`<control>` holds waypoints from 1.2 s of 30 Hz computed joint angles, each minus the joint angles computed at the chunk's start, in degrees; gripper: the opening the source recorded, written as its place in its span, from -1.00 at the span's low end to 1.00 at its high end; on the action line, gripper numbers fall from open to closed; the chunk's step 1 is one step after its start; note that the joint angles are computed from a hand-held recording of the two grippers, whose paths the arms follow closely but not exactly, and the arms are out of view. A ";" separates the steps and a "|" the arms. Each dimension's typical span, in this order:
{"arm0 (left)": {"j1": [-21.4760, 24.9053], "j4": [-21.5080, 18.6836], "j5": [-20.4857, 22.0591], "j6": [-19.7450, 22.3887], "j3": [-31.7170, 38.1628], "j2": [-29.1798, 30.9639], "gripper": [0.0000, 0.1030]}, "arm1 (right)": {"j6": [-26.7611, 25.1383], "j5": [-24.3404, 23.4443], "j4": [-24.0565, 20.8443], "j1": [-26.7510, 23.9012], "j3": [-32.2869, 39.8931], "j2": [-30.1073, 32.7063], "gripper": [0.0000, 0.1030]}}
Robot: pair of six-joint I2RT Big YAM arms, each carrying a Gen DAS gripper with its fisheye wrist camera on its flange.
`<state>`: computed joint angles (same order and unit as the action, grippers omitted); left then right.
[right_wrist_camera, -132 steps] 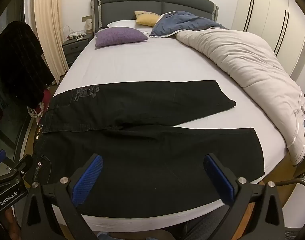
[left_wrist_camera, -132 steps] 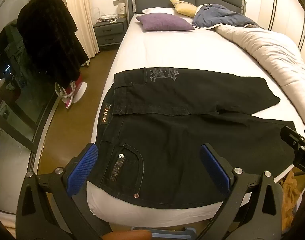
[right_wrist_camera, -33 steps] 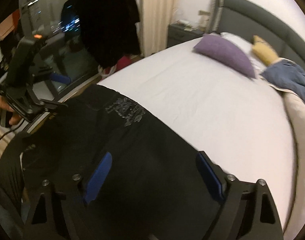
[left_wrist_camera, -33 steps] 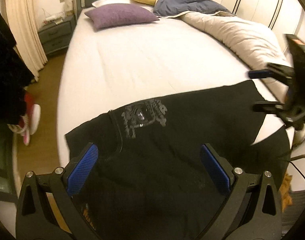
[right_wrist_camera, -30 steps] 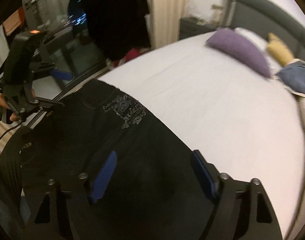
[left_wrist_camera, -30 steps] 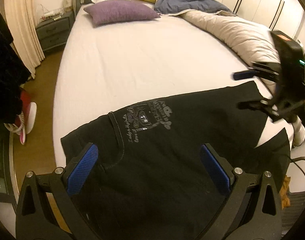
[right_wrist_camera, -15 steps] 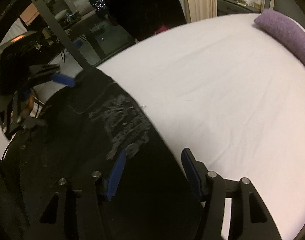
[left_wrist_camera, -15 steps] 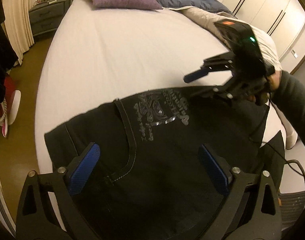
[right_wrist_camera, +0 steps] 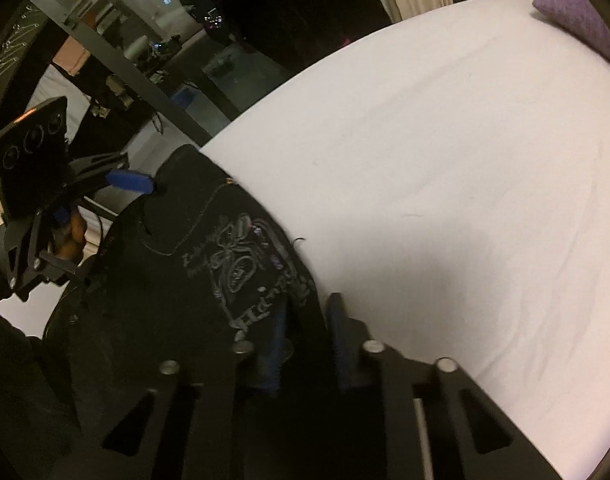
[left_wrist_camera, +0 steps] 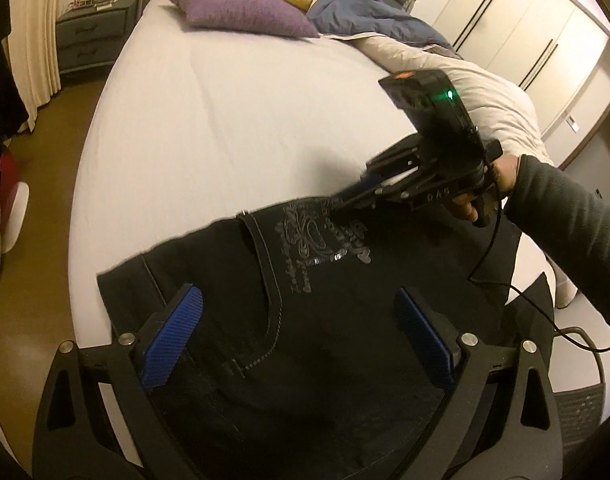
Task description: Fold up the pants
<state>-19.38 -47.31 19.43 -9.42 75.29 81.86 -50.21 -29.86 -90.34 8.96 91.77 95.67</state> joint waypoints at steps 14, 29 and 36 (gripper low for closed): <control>-3.88 -11.01 -6.29 21.75 16.71 7.95 0.90 | -6.63 4.78 9.19 4.93 -10.70 -16.77 -0.87; -5.26 -23.66 -7.39 34.20 25.38 16.52 -0.47 | -9.12 7.35 10.99 6.09 -13.78 -21.70 -0.87; -6.80 -17.94 -11.02 32.87 17.98 9.44 -0.83 | -7.65 7.16 11.40 6.35 -14.23 -22.86 -0.87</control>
<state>-26.18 -65.25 8.41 23.45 93.27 91.31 -57.86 -22.71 -78.95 15.31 77.54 72.81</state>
